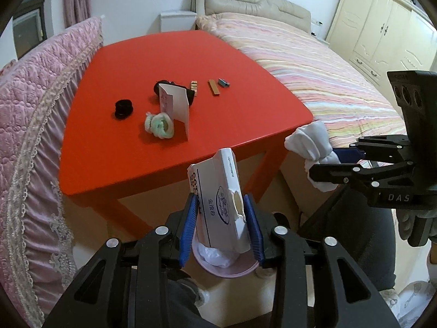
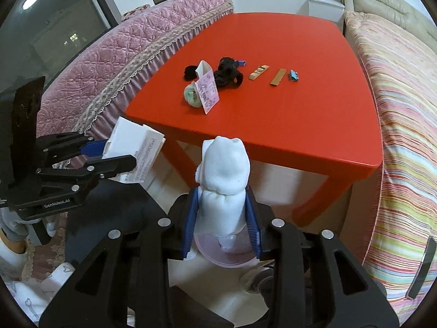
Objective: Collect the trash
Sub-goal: 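Carry the white box in the left gripper while the right gripper carries the sock to the bin, then open the left gripper over the pink bin while the right gripper releases the sock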
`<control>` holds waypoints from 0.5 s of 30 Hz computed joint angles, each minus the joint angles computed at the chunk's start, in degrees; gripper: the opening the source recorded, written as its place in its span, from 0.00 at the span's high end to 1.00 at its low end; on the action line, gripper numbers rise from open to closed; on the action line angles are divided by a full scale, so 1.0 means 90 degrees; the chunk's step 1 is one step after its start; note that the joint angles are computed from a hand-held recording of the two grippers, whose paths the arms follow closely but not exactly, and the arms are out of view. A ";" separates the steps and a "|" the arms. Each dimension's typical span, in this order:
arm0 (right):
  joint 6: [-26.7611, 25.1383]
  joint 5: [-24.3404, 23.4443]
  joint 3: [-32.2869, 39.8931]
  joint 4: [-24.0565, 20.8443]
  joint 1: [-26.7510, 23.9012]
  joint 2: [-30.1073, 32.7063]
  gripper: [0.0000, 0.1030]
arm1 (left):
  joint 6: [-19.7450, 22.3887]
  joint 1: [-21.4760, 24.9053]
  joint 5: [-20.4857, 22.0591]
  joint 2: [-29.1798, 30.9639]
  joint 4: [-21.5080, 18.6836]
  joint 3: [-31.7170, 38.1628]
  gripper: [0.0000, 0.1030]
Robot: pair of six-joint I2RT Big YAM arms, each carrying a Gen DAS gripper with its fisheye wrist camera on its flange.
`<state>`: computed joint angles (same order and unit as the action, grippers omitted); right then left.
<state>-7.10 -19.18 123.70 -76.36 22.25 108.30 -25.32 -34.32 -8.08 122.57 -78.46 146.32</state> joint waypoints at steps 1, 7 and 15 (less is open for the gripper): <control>0.0001 -0.0033 0.0009 -0.0007 -0.0004 0.0001 0.52 | 0.0011 0.0011 0.0048 0.0037 -0.0034 0.0072 0.59; 0.0226 0.0082 -0.0061 0.0171 -0.0049 -0.0062 0.09 | -0.0140 0.0035 -0.0106 -0.0133 0.0233 -0.0231 0.14; 0.0330 0.0280 -0.0133 0.0253 -0.0073 -0.0065 0.04 | -0.0380 0.0115 -0.0320 -0.0337 0.0341 -0.0588 0.08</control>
<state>-4.13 -16.66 122.50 -74.08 21.59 107.72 -28.74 -33.29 -10.96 119.54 -75.39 141.03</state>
